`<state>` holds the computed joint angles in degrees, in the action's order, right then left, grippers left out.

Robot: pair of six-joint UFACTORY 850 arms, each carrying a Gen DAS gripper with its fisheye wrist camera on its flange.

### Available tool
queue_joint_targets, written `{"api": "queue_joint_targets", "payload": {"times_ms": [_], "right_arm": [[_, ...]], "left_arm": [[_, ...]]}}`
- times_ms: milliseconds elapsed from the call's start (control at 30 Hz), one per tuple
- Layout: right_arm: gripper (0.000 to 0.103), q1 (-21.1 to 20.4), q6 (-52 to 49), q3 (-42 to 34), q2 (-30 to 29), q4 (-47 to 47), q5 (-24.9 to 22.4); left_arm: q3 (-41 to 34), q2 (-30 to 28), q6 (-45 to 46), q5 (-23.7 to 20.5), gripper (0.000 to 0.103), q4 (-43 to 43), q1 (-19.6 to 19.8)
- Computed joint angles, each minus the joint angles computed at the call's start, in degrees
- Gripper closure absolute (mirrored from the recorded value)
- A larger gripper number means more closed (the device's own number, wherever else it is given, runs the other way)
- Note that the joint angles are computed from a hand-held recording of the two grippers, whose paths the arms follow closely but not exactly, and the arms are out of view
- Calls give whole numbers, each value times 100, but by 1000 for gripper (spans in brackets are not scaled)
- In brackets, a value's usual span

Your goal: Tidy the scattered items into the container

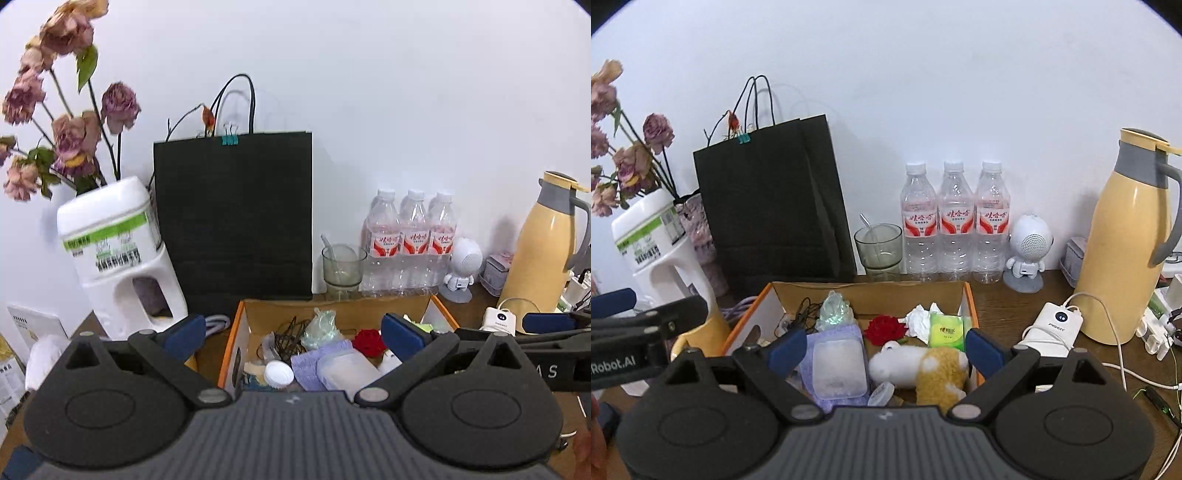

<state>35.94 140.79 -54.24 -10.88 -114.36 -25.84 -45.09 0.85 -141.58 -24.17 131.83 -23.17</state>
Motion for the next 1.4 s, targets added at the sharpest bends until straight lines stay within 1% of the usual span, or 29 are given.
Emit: {"api": "queue_joint_targets", "payload": {"times_ms": [100, 167, 233, 267, 333, 467, 567, 633, 700, 767, 833, 867, 933, 1000, 1067, 1133, 1267, 1400], "right_arm": [[10, 52, 532, 159, 22, -474, -171], [10, 107, 958, 329, 61, -867, -353], [10, 203, 1378, 563, 84, -1276, -660], [10, 253, 1527, 682, 92, -1443, -786], [10, 399, 1601, 905, 93, -1492, -1058], [10, 771, 1616, 1434, 201, -1351, -1533], [10, 1131, 1675, 1919, 394, -1133, -1851], [10, 1417, 1824, 2266, 577, -933, -2017], [10, 1681, 2030, 2551, 722, -762, -2050], [10, 1930, 2250, 2764, 755, -652, -2153], [10, 2086, 2286, 2833, 704, -406, -2148], [10, 2120, 2311, 2845, 669, -350, -2118], [10, 2119, 2404, 2828, 577, -306, -2067], [10, 2087, 2558, 2825, 512, -364, -1999], [10, 2029, 2688, 2796, 417, -444, -1939], [10, 2001, 2605, 2729, 314, -377, -1846], [10, 1934, 2606, 2637, 133, -376, -1725], [10, 1862, 2714, 2568, 26, -430, -1593]], "left_arm": [[150, 29, -496, -46, 0, 368, 27], [356, 81, -860, -268, 0, 669, 19], [653, 163, -1419, -516, 0, 1127, 15], [797, 201, -1635, -584, 0, 1219, 2], [1112, 282, -2080, -679, 0, 1479, -30], [1709, 451, -2082, -1023, 0, 1184, -260], [2347, 774, -2127, -1342, 0, 1074, -511], [2816, 1040, -2166, -1579, 0, 851, -774], [3164, 1321, -2058, -1608, 0, 605, -1011], [3438, 1515, -1962, -1730, 0, 441, -1261], [3499, 1567, -1589, -1715, 0, 184, -1436], [3498, 1534, -1572, -1720, 0, 207, -1453], [3451, 1419, -1668, -1681, 0, 196, -1454], [3375, 1311, -1922, -1474, 0, 333, -1336], [3286, 1170, -1871, -1314, 0, 196, -1323], [3241, 1061, -1689, -1305, 0, -11, -1375], [3215, 972, -1693, -1228, 0, 46, -1333], [3126, 830, -1536, -1231, 0, -100, -1344]]}}
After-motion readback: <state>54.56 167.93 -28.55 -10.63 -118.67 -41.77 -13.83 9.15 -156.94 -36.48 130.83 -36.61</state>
